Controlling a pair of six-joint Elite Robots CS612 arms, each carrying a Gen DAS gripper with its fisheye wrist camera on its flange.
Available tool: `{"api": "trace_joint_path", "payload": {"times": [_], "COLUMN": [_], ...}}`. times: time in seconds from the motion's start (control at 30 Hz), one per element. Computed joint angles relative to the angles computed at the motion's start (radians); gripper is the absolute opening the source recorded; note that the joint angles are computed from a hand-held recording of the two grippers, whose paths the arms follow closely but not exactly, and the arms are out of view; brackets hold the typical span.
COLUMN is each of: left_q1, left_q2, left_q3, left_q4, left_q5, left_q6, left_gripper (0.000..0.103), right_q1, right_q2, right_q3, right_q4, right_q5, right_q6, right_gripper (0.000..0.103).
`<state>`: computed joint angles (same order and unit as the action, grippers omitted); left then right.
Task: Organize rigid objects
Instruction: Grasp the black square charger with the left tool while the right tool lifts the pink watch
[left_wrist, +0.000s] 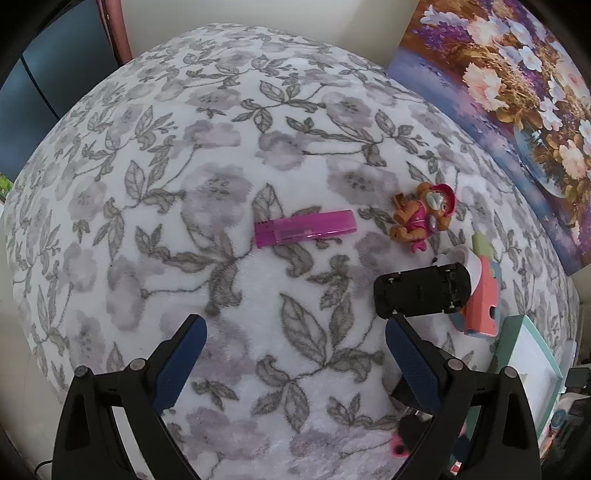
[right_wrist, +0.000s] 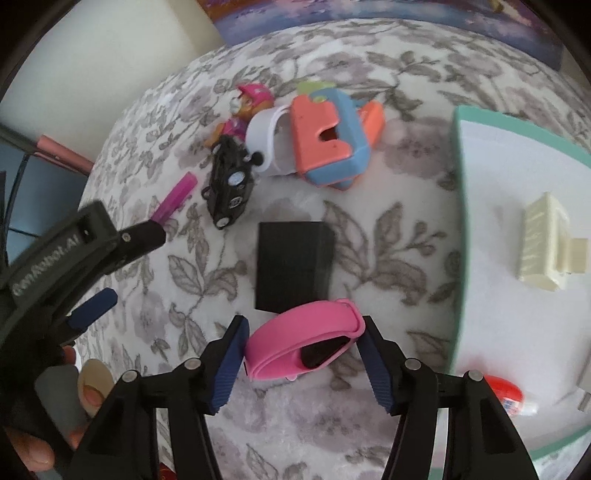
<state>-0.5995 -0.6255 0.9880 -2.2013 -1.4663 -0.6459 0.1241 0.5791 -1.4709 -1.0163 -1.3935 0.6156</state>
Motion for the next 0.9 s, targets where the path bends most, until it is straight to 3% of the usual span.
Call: {"api": "trace_joint_path", "payload": {"times": [0.1,0.27,0.5,0.7,0.77,0.9], "left_q1": [0.000,-0.003,-0.029,-0.066,-0.077,-0.083], "left_q2": [0.005,0.014,0.034,0.041,0.043,0.040], "left_q3": [-0.007,-0.018,-0.041,-0.041,-0.039,-0.025], "left_q4": [-0.006,-0.010,-0.015,-0.022,-0.028,-0.054], "left_q5": [-0.017,-0.075,-0.113,-0.055,-0.024,-0.016], "left_q6": [0.007,0.046,0.167,0.282,0.312,0.344], "left_gripper": [0.098,0.098,0.097,0.095,0.084,0.078], "right_q1": [-0.009,-0.001,-0.023,-0.046,-0.047,-0.051], "right_q2": [0.000,-0.027,-0.019,-0.002,0.000,0.004], "right_q3": [-0.035,-0.064,-0.144,-0.197,-0.200,-0.207], "right_q4": [-0.006,0.044,0.100,0.110,0.114,0.111], "right_q5": [-0.020,-0.215,-0.325,-0.323,-0.328,-0.314], "right_q6": [0.035,0.077,0.193,0.252,0.256,0.256], "right_gripper": [0.063,0.063,0.063,0.063,0.063,0.063]}}
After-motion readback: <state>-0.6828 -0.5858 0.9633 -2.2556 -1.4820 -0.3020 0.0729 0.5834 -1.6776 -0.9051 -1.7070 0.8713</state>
